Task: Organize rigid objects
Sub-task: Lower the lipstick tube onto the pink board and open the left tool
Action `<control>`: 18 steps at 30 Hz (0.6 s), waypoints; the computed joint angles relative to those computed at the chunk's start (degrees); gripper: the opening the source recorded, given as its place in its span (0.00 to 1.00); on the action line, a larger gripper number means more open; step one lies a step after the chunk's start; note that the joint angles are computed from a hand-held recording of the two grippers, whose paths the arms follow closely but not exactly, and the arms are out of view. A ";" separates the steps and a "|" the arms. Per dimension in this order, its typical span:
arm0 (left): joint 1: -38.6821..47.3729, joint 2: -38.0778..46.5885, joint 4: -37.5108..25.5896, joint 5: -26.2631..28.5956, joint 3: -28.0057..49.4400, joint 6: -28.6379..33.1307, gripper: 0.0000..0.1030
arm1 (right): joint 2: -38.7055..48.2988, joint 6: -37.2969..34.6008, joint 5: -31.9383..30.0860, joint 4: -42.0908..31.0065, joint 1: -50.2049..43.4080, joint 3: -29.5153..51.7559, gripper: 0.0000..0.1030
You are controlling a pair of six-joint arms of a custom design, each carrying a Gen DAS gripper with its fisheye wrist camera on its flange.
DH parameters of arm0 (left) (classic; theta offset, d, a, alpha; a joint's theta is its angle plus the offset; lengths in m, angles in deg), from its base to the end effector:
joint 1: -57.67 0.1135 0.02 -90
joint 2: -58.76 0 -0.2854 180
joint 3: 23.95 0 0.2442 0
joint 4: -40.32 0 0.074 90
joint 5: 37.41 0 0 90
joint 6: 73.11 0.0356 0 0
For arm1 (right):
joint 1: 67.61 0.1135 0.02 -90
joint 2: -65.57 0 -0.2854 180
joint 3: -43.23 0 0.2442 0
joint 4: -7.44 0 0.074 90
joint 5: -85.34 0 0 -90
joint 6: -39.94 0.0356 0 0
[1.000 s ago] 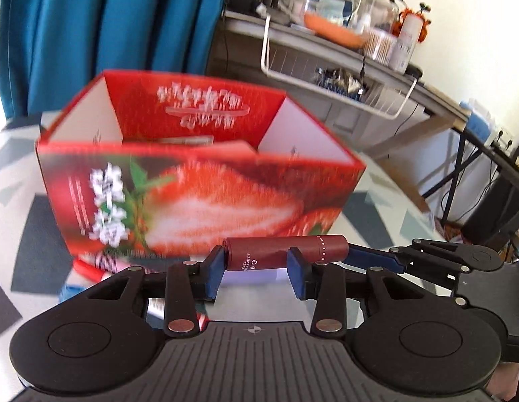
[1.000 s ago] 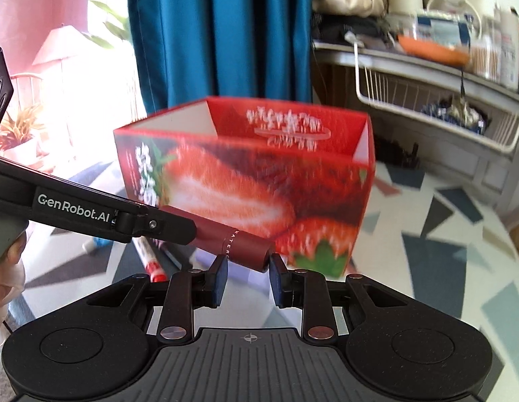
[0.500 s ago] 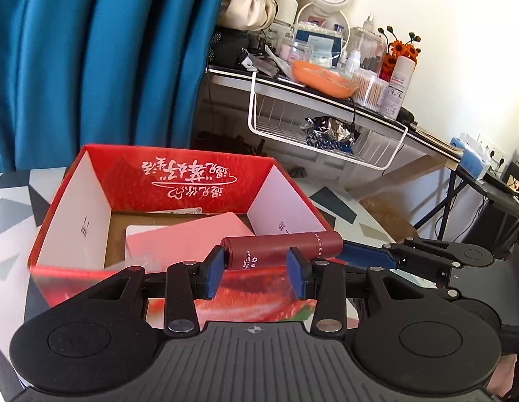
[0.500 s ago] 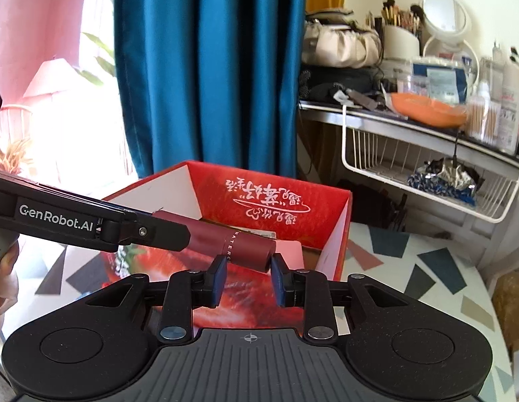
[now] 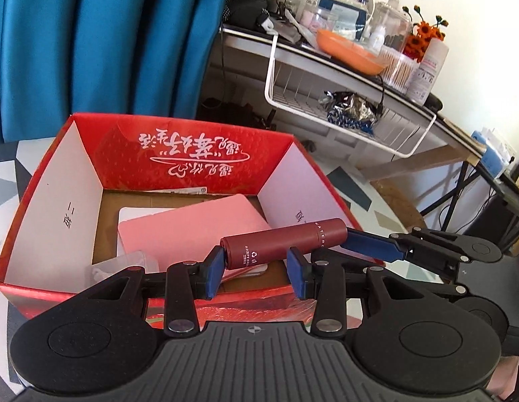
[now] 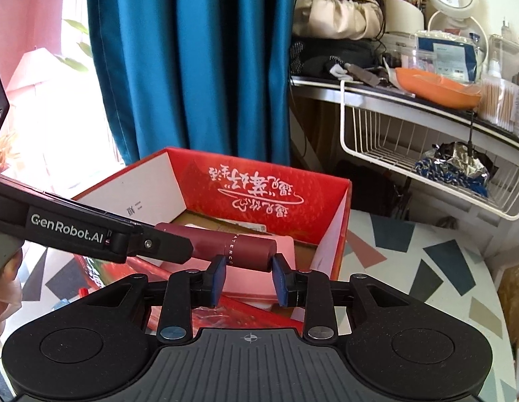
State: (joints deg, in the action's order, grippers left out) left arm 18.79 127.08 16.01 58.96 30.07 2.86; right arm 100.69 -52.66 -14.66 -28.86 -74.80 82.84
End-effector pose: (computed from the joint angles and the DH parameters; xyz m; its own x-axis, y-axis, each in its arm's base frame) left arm 0.1818 -0.1516 0.2501 -0.6389 0.2056 -0.7413 0.5529 0.7927 -0.2566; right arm 0.1225 -0.0092 0.2393 -0.5214 0.0207 -0.8531 -0.0468 0.9975 0.0529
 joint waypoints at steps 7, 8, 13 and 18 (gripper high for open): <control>0.09 0.48 0.56 -0.08 -0.56 1.10 0.41 | 0.31 0.90 -0.70 1.05 -0.57 -0.85 0.30; 0.11 0.45 0.52 0.01 -0.50 1.14 0.41 | 0.22 0.98 -0.30 1.05 -0.22 -0.89 0.30; -0.60 -1.52 0.98 -1.35 -1.62 1.72 0.43 | -1.81 1.56 0.73 0.35 0.95 -1.21 0.30; -0.62 -5.33 -0.05 -1.80 -2.57 2.52 0.54 | -7.49 3.67 0.67 -2.66 1.82 -1.58 0.42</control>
